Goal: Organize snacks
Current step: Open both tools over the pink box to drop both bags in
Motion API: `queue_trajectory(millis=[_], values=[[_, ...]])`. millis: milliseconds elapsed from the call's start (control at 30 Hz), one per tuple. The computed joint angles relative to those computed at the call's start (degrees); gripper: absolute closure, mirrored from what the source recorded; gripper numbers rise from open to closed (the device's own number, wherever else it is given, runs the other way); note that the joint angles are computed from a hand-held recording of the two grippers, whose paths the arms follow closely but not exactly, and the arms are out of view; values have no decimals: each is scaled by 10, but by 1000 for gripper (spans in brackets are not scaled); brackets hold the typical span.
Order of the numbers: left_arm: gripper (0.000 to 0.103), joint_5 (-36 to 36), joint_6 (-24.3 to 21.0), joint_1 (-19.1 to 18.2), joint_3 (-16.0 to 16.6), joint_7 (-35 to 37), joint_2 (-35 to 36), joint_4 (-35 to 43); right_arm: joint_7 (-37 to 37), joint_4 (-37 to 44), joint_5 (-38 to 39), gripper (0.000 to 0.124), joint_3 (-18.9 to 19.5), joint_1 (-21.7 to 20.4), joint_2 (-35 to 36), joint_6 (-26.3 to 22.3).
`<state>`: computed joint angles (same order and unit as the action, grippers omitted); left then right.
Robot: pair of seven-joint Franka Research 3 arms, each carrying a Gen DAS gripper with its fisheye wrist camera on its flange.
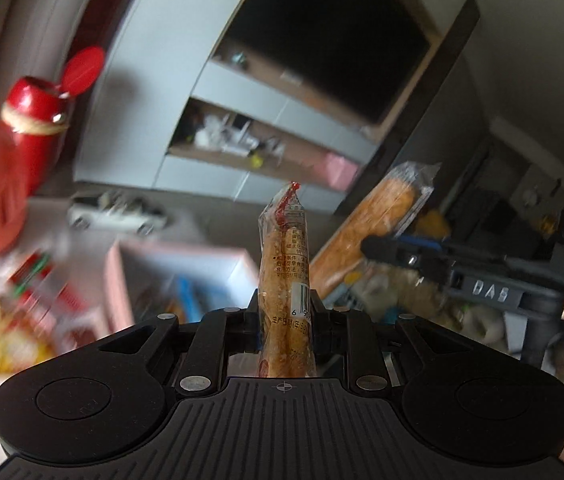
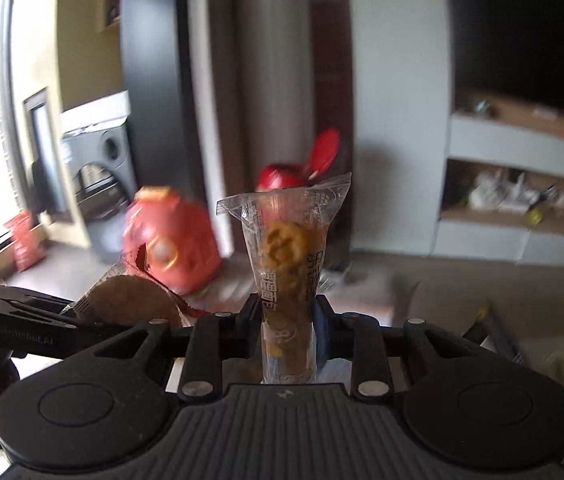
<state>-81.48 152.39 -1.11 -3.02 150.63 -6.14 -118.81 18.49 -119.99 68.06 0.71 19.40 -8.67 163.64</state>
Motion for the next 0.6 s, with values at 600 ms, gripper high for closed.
queue_trajectory(millis=[600], values=[[77, -49, 195, 77, -66, -25, 129, 21, 378, 207, -359, 63, 56, -67, 248, -98]])
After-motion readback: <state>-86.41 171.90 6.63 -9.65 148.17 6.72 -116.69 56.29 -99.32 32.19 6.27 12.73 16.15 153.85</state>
